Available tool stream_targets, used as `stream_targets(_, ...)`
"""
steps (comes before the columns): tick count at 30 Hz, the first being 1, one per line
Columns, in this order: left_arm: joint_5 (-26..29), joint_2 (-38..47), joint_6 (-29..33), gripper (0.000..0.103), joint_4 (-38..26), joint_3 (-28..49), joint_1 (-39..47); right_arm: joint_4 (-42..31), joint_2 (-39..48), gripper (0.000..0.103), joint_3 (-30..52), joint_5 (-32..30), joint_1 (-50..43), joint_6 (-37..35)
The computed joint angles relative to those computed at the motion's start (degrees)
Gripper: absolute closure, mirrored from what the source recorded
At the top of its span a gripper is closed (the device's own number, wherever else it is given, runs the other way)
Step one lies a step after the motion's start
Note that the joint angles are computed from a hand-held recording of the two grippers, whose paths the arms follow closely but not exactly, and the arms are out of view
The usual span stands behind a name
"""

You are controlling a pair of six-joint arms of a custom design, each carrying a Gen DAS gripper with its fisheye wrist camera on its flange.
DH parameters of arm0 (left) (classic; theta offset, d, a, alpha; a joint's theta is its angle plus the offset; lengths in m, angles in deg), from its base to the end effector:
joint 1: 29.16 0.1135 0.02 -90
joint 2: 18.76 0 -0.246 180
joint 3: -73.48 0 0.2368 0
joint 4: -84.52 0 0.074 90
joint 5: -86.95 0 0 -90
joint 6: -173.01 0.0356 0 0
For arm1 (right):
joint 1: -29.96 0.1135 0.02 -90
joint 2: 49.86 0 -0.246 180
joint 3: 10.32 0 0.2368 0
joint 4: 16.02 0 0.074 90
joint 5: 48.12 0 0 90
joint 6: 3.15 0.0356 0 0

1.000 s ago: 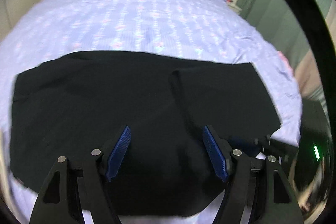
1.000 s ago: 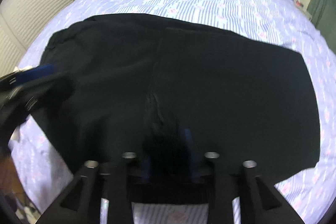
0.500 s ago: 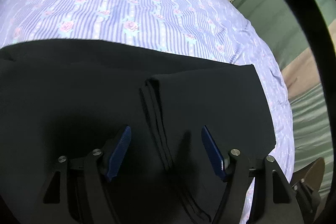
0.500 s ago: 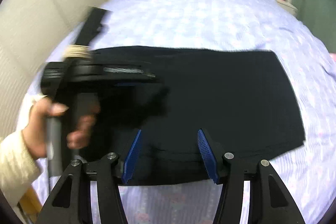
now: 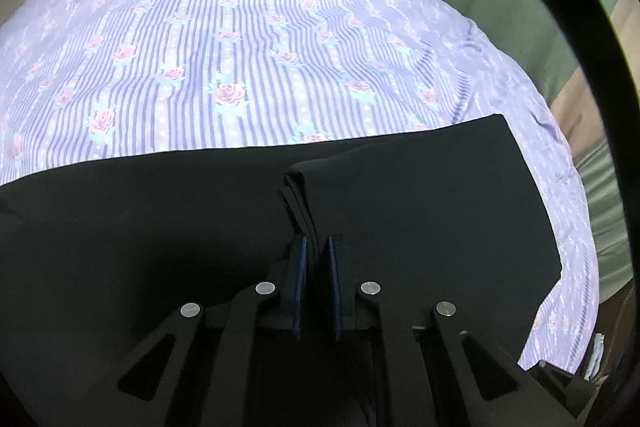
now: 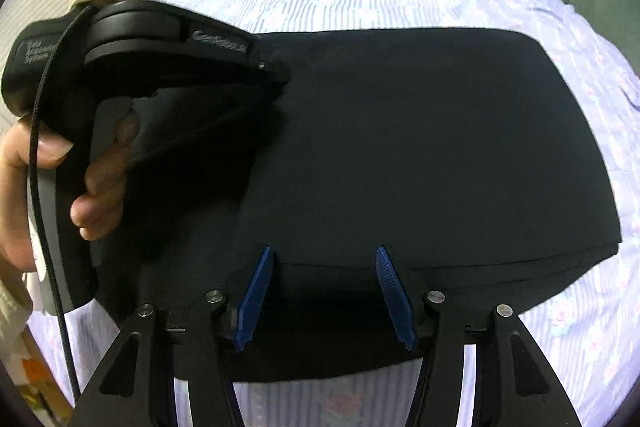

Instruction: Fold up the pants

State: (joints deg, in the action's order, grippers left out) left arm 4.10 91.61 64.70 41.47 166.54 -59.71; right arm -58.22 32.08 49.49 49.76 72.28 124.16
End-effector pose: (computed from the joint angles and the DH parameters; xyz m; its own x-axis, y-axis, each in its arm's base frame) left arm 0.3300 -0.1999 0.1786 -0.8857 0.1608 -0.4355 0.2940 0.9203 -0.2581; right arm 0.1898 0.1662 0.1694 -0.9077 -0.0145 -0.4194 -0.0916 0.9822 0.1643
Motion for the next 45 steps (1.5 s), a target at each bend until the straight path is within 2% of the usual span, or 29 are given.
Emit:
stream_targets(3,-5.2,-2.2,0.4,0.097,0.2,-1.2,0.0,0.9,1.4,0.047,1.0,-1.8,0.0,-0.1)
stream_targets(6,-3.5,-4.0,0.8,0.095,-1.7,-1.9,2.5,0.9,2.4,0.047,2.3,-1.9,1.4,0.1)
stream_targets(8,-3.7,-8.8,0.7,0.085,-3.0,-5.0,4.0,-0.6,1.7,0.047,3.2,-0.8,2.6,0.6)
stream_targets(10,-2.9,-17.1,0.4,0.05,-1.8,-11.8,6.2,-1.8,-0.2,0.047,3.5,0.7,3.4,1.6)
stream_targets(13,-5.5,-32.3,0.7,0.047,-5.0,-21.2,9.4,-5.8,-2.7,0.047,6.2,4.8,6.6,3.4)
stream_targets(17,-6.4,-45.5,3.6,0.045,-12.2,-25.9,14.1,-10.6,-2.5,0.047,12.5,9.4,10.3,3.9)
stream_targets(18,-5.9,-48.1,4.9,0.043,-13.8,-26.6,15.8,-11.3,-2.2,0.047,13.9,10.2,11.1,4.1)
stream_targets(19,-5.1,-50.9,6.1,0.039,-15.6,-27.1,18.0,-12.1,-1.7,0.043,15.6,10.9,12.0,4.2)
stream_targets(21,-2.6,-55.5,8.9,0.037,-19.3,-27.8,24.0,-13.6,1.1,0.034,20.5,12.0,13.6,4.6)
stream_targets(23,0.9,-59.3,12.6,0.037,-23.0,-28.3,32.3,-13.9,4.3,0.034,25.1,13.3,14.7,4.5)
stream_targets(25,4.6,-62.6,15.9,0.036,-26.2,-29.4,40.5,-14.2,6.6,0.03,27.8,13.7,15.3,3.9)
stream_targets(28,10.5,-65.8,22.0,0.035,-30.5,-31.7,53.0,-14.3,11.7,0.029,31.9,14.4,17.9,3.6)
stream_targets(32,12.5,-67.4,26.1,0.035,-32.2,-36.2,60.1,-17.0,14.8,0.029,35.9,14.7,20.0,3.4)
stream_targets(38,11.8,-69.0,22.2,0.033,-26.6,-43.5,60.2,-17.1,21.6,0.029,41.2,14.3,21.3,4.0)
stream_targets(40,11.1,-69.8,18.8,0.032,-24.8,-45.5,58.7,-17.1,22.8,0.029,42.0,14.0,21.4,4.7)
stream_targets(45,16.9,-70.6,14.7,0.026,-22.1,-49.7,61.9,-17.2,24.8,0.029,43.2,13.2,21.2,5.1)
